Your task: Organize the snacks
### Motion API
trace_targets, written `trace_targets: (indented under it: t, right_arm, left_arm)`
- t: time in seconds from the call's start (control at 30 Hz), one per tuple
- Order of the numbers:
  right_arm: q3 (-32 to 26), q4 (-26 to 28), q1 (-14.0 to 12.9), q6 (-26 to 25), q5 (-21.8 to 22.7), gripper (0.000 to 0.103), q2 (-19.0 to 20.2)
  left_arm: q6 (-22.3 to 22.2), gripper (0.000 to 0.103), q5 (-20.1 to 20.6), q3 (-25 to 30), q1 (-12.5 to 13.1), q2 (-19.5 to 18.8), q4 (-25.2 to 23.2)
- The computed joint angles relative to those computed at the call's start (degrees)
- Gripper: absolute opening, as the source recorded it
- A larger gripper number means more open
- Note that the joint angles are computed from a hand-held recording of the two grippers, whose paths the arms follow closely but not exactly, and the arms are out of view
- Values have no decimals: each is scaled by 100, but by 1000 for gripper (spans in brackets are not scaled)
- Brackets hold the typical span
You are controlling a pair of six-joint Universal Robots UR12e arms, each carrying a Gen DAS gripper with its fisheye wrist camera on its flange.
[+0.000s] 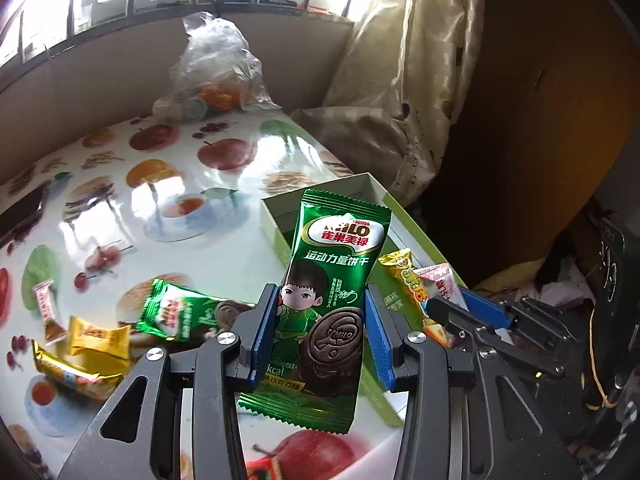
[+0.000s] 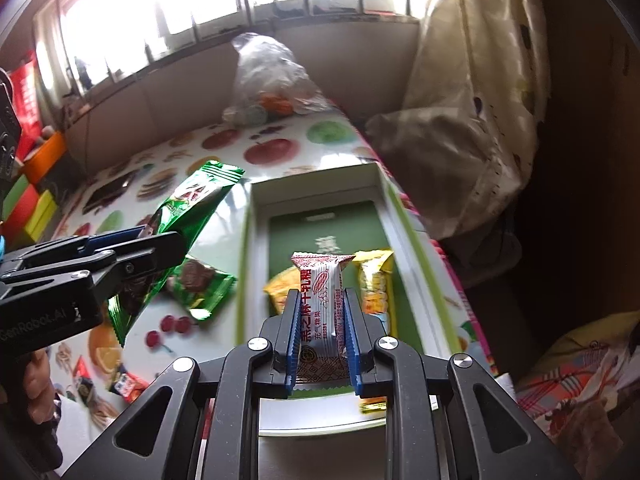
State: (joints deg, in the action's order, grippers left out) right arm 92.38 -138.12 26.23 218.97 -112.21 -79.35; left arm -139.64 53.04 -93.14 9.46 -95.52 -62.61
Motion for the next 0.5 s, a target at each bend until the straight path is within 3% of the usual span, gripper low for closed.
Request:
trace_targets:
  t: [0.5]
  right_arm:
    - [246, 93, -237, 261, 292, 19, -52]
  left_arm:
    - [-235, 43, 198, 168, -391, -260, -229]
